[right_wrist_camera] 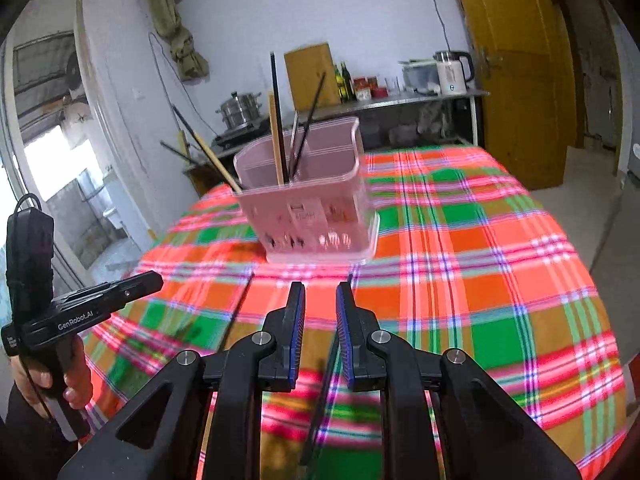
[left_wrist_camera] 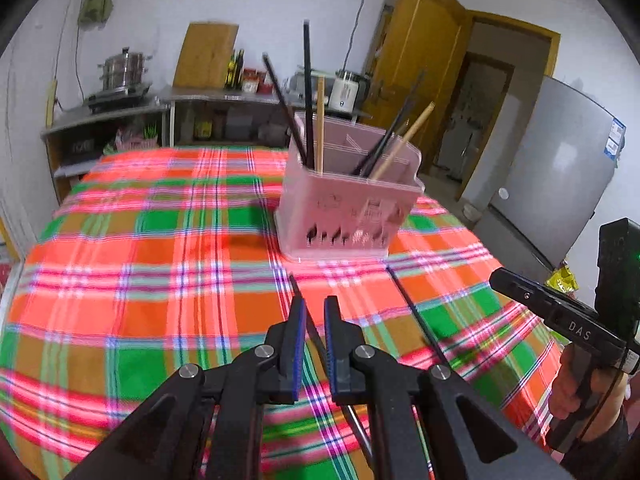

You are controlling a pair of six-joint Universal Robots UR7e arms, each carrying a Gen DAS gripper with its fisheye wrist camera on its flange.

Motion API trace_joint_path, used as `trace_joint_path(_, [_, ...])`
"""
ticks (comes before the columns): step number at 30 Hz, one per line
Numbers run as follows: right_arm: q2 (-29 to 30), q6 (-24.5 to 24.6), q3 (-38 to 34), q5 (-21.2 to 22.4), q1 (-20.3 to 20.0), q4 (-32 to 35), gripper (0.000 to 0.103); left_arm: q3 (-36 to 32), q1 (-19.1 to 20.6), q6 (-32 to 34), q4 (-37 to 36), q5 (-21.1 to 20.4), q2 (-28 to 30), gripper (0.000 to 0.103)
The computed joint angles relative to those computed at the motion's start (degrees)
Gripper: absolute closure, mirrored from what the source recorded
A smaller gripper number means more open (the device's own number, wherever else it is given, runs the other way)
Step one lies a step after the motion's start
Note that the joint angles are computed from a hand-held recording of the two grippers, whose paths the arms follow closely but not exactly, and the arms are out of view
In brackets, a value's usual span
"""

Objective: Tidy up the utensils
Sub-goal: 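Move both tools back down to the last black chopsticks on the cloth, then grasp a black chopstick with the left tool while the right tool grasps the other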

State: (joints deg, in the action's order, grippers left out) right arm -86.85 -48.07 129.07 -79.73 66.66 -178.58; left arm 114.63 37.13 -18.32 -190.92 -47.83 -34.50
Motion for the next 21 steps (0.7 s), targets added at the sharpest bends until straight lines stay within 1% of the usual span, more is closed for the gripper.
trace_joint_path(5, [2.0, -0.6, -0.7, -2.9, 0.3, 0.4, 0.087, -1.9, 1.1, -2.0, 4.2, -0.6, 1.3, 0.095])
trace_joint_path(12, [6.7, 0.0, -3.3, -8.9, 1.3, 0.6, 0.087, -5.5, 3.1, -4.3, 10.4, -2.2, 3.3, 0.095])
trace_joint_path(14, [7.6, 0.2, -4.0, -9.6, 1.4, 1.1, 0.087, -6.5, 3.8, -4.8, 11.7, -2.9, 3.8, 0.095])
trace_joint_path(20, [10.4, 0.1, -5.8, -12.7, 2.3, 1.5, 0.087, -9.4, 5.0, -5.9, 15.5, -2.9, 5.5, 0.095])
trace_joint_path(21, [10.8, 0.1, -6.0, -13.1, 2.5, 1.5, 0.087, -9.8, 5.2, -5.9, 15.8, -2.9, 5.7, 0.093])
